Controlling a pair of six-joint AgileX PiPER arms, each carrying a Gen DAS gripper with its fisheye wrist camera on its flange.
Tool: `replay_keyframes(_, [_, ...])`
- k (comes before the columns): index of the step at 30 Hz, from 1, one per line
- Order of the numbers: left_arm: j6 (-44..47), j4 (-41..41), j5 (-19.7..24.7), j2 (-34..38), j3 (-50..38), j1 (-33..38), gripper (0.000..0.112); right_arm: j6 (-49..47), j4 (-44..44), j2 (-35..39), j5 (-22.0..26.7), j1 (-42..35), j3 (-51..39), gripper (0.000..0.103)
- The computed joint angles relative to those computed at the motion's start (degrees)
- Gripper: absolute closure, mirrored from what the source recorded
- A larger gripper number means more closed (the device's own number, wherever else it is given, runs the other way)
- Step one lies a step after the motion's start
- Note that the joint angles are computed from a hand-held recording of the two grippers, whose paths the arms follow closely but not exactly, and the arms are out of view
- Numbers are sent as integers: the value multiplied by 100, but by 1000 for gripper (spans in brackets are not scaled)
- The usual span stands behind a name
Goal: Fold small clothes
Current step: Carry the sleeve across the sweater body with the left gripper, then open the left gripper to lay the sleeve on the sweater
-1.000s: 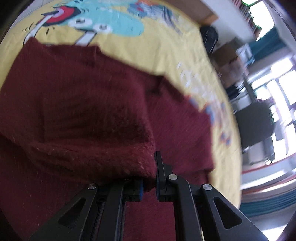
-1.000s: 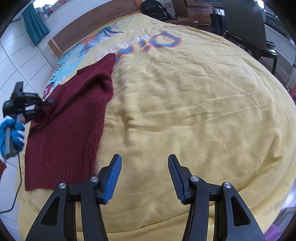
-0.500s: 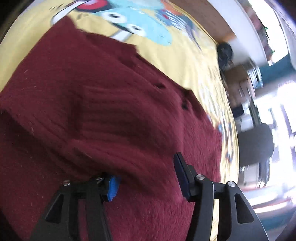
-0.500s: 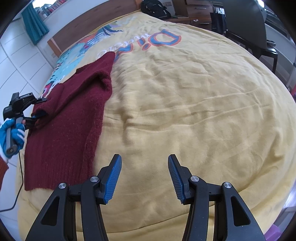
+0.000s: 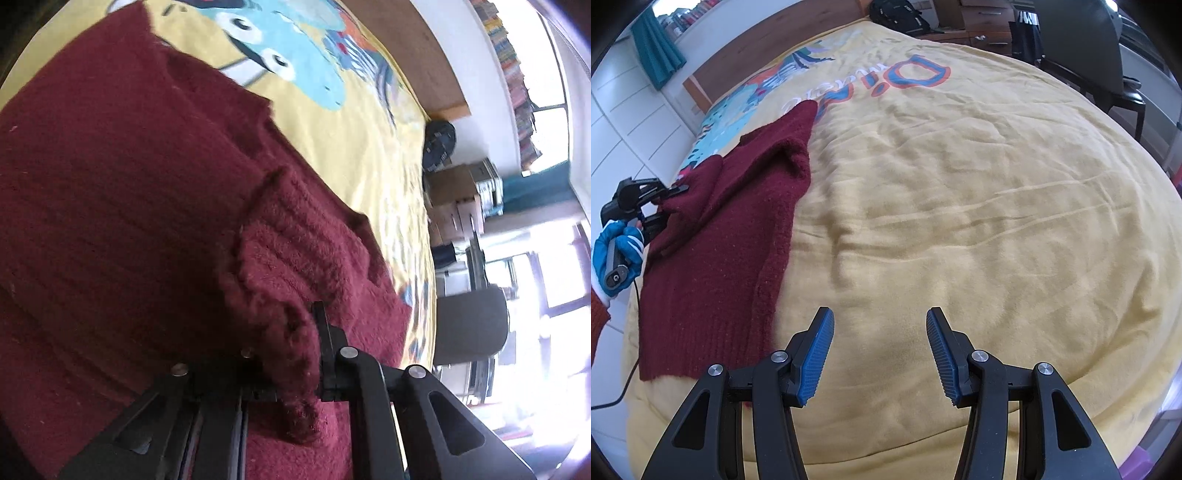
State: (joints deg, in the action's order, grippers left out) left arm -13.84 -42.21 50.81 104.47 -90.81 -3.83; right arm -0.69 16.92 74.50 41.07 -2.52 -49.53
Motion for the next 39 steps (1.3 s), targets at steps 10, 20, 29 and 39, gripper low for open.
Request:
replay_keyframes(10, [-66,419,542,491,-1133,-977,104,-130,142,-14,-8,-71,45,49])
replay_keyframes(20, [-363,1529,1131,964,-2195,-1715,104,-325,363,-32,-6,-182,103,49])
replay_keyframes(29, [-229,1992,1421,1117,-2344,-2030,104,-320,345,-28,12,-186,95,49])
replay_keyframes(39, [400,1386,1284,900,-2067,-2006,80,-302,337,-13,19,-202,87,49])
